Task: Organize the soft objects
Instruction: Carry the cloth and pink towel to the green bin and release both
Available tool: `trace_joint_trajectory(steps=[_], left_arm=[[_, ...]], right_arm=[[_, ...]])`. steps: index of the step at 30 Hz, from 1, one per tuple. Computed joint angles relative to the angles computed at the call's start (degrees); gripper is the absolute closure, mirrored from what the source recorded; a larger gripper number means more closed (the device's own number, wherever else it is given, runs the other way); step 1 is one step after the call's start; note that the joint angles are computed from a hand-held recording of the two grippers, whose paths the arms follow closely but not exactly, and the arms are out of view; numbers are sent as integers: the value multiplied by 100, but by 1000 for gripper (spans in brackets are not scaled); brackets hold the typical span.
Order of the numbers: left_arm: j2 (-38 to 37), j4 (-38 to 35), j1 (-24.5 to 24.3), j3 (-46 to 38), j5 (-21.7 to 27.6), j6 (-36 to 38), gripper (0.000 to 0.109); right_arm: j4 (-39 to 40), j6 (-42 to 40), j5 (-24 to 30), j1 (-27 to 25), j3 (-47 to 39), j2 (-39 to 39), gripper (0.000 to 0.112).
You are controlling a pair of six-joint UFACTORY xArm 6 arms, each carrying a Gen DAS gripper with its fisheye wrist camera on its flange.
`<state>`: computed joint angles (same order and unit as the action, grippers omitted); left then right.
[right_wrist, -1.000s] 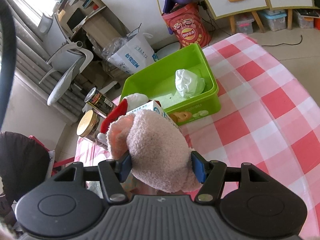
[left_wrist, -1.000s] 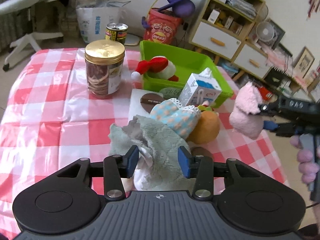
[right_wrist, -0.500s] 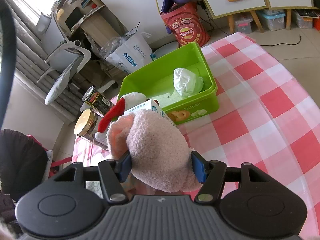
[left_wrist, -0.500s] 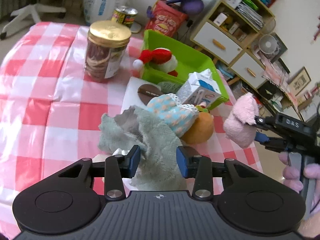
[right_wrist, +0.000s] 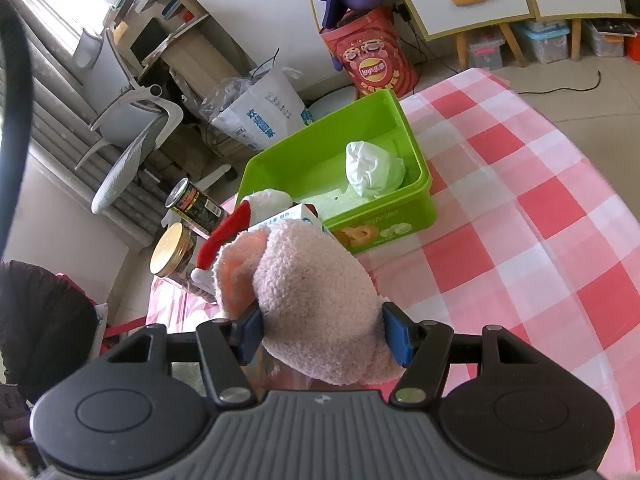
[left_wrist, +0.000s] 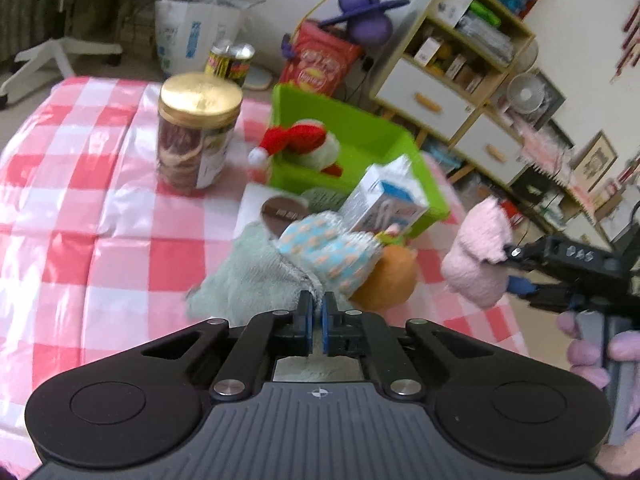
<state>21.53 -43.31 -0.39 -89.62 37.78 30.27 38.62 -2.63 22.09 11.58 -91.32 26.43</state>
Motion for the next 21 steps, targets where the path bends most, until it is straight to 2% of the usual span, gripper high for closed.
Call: trace_joint_trajectory(steps=[7,12,17,21], left_arm=[[-294,-898,-47,105,-318,494,109],[-306,-1202,-125,-85,-594,598,109],[88,-1059,-200,-835,-723,300,109],[716,-642,-297,-1846,-761,-168,109]], right_arm=[[364,-196,-135,-14,47,-84,66],[679,-363,-149,-29,-145,-20,66],[1105,-482,-366,-69,-470,159,66],[1516,-650,-521,-107,-928,467,66]])
